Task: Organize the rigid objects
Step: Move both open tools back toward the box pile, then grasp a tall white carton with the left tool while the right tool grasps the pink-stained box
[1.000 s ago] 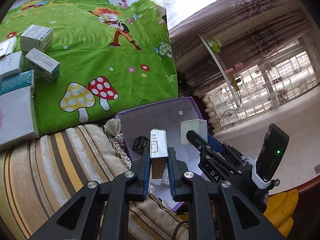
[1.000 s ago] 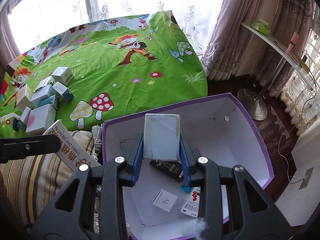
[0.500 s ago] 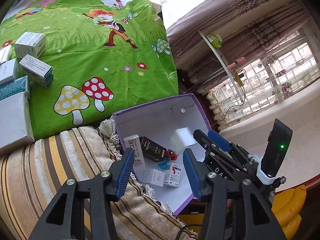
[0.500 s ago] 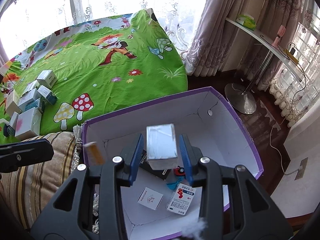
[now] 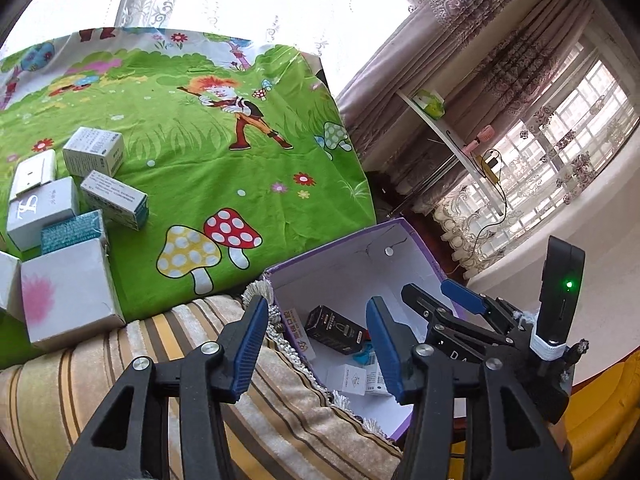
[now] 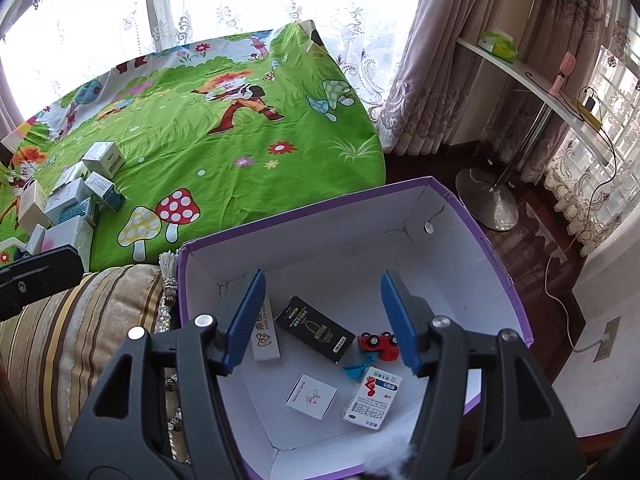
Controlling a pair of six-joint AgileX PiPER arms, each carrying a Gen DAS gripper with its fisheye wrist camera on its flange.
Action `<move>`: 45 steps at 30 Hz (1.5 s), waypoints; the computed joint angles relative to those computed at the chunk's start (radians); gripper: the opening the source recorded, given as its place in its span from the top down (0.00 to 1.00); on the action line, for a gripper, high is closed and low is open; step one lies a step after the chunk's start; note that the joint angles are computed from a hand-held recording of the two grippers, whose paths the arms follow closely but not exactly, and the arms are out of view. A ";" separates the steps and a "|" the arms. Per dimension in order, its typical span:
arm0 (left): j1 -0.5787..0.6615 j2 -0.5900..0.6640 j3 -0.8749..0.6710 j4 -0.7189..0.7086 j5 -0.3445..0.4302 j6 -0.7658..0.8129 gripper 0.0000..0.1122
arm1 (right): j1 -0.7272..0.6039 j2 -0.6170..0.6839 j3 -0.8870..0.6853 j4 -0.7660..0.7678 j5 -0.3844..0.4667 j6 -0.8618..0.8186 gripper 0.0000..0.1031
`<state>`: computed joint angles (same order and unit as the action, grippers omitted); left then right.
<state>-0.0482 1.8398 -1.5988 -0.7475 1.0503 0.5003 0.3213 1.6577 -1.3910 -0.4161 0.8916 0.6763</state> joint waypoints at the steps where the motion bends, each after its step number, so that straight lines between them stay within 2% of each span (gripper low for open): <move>1: 0.007 -0.004 0.004 -0.002 -0.002 0.009 0.53 | 0.003 0.000 -0.002 0.001 0.000 0.000 0.33; 10: 0.110 -0.070 0.052 0.035 -0.013 0.044 0.51 | 0.043 0.020 -0.055 0.072 -0.008 -0.046 0.29; 21: 0.406 -0.107 0.080 -0.039 0.001 0.119 0.51 | 0.121 0.095 -0.171 0.144 0.016 -0.126 0.29; 30: 0.584 -0.033 0.031 -0.041 0.022 0.095 0.51 | 0.176 0.185 -0.313 0.231 0.052 -0.201 0.29; 36: 0.632 0.017 -0.028 -0.032 0.046 0.068 0.51 | 0.213 0.265 -0.428 0.283 0.099 -0.251 0.29; 45: 0.654 0.138 -0.184 0.067 0.088 -0.073 0.51 | 0.247 0.415 -0.649 0.370 0.199 -0.324 0.28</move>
